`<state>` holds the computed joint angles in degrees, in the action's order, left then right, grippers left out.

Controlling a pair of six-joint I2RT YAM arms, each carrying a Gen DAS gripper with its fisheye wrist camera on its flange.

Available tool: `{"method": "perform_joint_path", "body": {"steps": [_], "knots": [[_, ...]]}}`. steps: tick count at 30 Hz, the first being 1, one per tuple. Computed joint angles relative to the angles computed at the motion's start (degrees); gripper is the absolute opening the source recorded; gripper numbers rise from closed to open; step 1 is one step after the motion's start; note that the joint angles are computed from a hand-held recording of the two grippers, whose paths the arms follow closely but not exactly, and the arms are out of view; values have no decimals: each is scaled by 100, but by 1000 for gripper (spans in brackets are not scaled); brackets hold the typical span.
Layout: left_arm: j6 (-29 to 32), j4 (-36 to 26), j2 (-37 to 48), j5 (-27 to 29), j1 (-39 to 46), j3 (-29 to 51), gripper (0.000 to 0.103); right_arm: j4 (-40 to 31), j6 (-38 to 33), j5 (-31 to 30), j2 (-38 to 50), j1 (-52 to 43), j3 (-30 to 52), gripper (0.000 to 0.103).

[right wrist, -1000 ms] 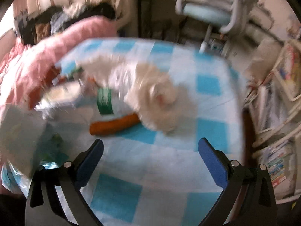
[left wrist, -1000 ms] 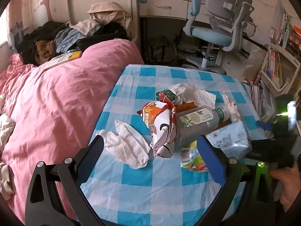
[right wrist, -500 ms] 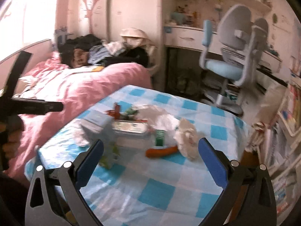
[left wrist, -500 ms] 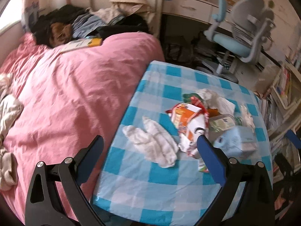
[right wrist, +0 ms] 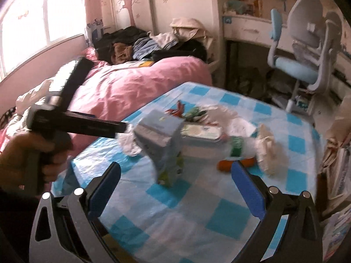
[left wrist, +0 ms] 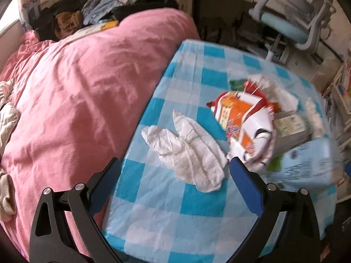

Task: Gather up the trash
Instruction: 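Grasp the juice carton with the right tool while the left tool grasps a white tissue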

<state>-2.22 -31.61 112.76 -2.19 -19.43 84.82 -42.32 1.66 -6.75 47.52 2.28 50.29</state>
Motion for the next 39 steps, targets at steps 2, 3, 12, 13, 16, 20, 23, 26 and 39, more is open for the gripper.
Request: {"method": "perform_joint_path", "body": {"steps": [2, 3, 12, 13, 16, 20, 23, 26, 39], "knots": [[-58, 41, 150, -29, 1, 66, 96, 141, 195, 9, 105, 216, -90, 97], [-67, 82, 200, -47, -3, 89, 95, 178, 258, 14, 129, 288, -117, 97], [-119, 90, 624, -204, -40, 511, 95, 614, 645, 387, 355, 805, -306, 97], [-116, 96, 640, -195, -52, 526, 95, 680, 695, 352, 382, 763, -323, 97], [-62, 125, 737, -293, -132, 591, 95, 879, 896, 306, 525, 681, -341, 97], [-35, 93, 942, -419, -216, 727, 95, 1088, 1053, 398, 670, 697, -373, 96], [-43, 74, 1022, -317, -235, 784, 88, 1238, 1146, 400, 775, 688, -388, 93], [21, 23, 1131, -271, -282, 870, 67, 1334, 1238, 326, 881, 627, -387, 81], [-127, 1, 46, 1463, 22, 383, 5, 1418, 1679, -1934, 605, -1038, -481, 34]]}}
